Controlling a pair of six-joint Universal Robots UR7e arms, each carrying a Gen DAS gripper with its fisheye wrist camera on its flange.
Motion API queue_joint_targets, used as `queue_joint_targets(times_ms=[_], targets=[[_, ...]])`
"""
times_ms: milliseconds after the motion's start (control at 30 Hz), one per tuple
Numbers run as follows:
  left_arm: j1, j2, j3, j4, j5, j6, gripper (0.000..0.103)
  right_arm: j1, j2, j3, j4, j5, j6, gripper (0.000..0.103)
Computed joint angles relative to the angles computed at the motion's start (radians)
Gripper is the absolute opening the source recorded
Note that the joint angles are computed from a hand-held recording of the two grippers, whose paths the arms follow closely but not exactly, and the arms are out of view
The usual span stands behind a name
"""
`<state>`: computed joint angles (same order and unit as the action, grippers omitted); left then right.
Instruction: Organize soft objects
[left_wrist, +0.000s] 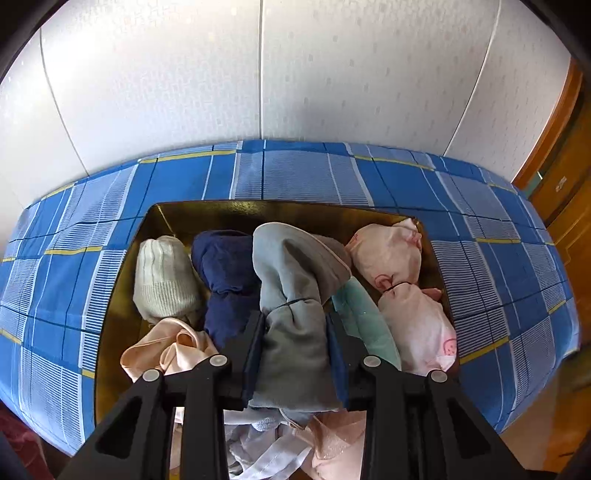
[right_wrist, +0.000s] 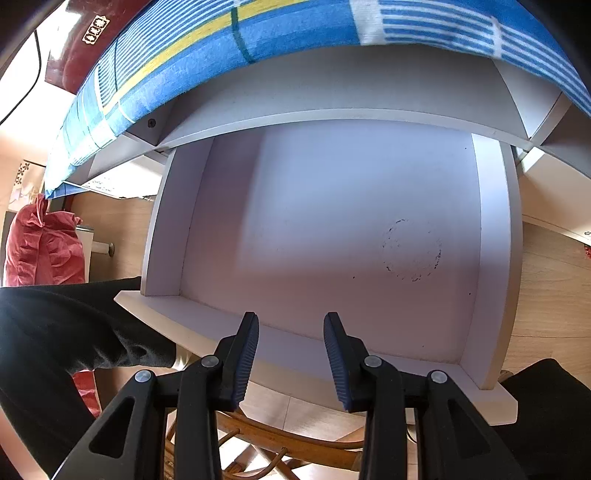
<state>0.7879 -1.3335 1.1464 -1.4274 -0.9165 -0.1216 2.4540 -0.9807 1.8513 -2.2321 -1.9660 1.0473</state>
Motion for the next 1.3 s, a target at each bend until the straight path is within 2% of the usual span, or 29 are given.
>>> queue_joint_targets(times_ms=[267,367,467,533,600,667,733,767,833,900,933,967,1067,1200,1300], targets=[[0.015,0.010,0.022,0.026,-0.036,0.027,0.035,0.000,0.003,-0.004,0.003,-0.001,-0.003,0.036],[0.026,0.028,0.006,0.065,-0.003,0.006,0.036,0.000,0.003,-0.004,0.004,-0.001,-0.002,0.036],[0.043,0.041,0.003,0.104,0.064,-0.044,0.038,0.000,0.001,-0.004,0.003,-0.003,-0.001,0.036],[0.056,0.024,0.021,0.058,0.031,-0.023,0.038,0.000,-0.002,-0.003,-0.001,-0.007,-0.002,0.036],[0.056,0.010,0.030,0.037,0.010,-0.009,0.042,0.001,-0.002,-0.006,-0.001,-0.012,-0.007,0.036],[0.050,-0.012,0.046,0.012,-0.008,0.012,0.057,0.003,0.001,-0.011,0.000,-0.014,-0.011,0.036],[0.038,-0.038,0.076,-0.035,0.006,0.037,0.068,0.004,0.006,-0.016,0.006,-0.013,-0.014,0.036],[0.032,-0.050,0.091,-0.060,0.016,0.044,0.070,0.006,0.007,-0.018,0.009,-0.014,-0.014,0.036],[0.021,-0.072,0.122,-0.116,0.037,0.061,0.067,0.006,0.008,-0.019,0.013,-0.015,-0.014,0.036],[0.018,-0.067,0.116,-0.097,0.036,0.062,0.054,0.006,0.008,-0.020,0.019,-0.017,-0.013,0.036],[0.018,-0.064,0.115,-0.073,0.028,0.057,0.039,0.006,0.008,-0.019,0.020,-0.017,-0.012,0.036],[0.023,-0.056,0.106,-0.044,0.024,0.054,0.035,0.006,0.007,-0.018,0.020,-0.018,-0.010,0.036],[0.021,-0.061,0.137,-0.047,0.030,0.087,0.035,0.005,0.006,-0.018,0.015,-0.018,-0.008,0.036],[0.021,-0.066,0.123,-0.023,-0.009,0.071,0.036,0.007,0.006,-0.021,0.016,-0.023,-0.011,0.036],[0.009,-0.093,0.121,-0.021,-0.003,0.060,0.057,0.008,0.007,-0.025,0.022,-0.028,-0.012,0.036]])
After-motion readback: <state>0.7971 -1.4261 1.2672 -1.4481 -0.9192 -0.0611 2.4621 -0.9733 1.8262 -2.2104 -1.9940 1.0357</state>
